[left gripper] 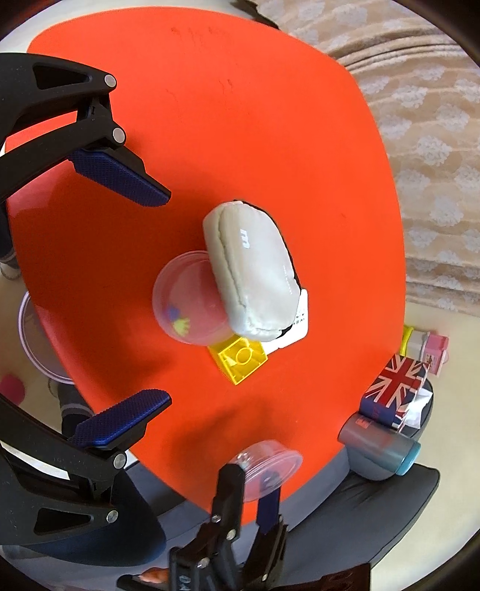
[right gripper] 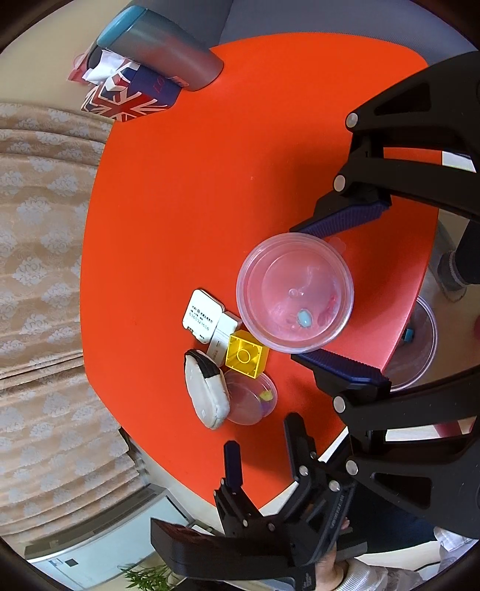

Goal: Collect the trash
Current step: 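Lift the pink bowl with the right tool, then grasp the small clear bowl with coloured bits with the left tool while the right tool holds the pink bowl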

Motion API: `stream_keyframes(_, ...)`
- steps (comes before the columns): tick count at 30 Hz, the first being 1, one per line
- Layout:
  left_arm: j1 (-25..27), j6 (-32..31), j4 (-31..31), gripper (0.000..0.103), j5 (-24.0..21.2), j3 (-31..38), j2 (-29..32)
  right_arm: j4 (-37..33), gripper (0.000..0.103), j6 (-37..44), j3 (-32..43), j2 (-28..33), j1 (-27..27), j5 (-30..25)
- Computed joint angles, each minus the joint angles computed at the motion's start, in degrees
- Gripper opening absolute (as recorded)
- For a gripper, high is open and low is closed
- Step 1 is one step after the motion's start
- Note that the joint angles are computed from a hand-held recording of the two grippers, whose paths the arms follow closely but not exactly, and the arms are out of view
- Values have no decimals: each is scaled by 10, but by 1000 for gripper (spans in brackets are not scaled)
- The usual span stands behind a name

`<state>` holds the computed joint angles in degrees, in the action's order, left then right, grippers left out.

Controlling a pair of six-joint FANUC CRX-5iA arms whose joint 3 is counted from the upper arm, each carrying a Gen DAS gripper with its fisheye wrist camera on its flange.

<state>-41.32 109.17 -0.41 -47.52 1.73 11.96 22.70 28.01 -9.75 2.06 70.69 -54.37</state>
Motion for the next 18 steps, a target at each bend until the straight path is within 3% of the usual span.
stream_keyframes(5, -1, 6, -8, 95, 5, 5, 6, 0, 60, -2, -4, -3, 0, 2)
stream_keyframes(10, -1, -3, -2, 68, 10, 4, 8, 4, 60, -6, -7, -4, 2, 8)
stream_keyframes(12, 0, -5, -2, 52, 10, 5, 9, 6, 60, -8, -9, -5, 3, 11)
stream_keyframes(18, 4, -26, 14, 48, 31, -12, -2, 15, 60, -15, -11, -5, 5, 16)
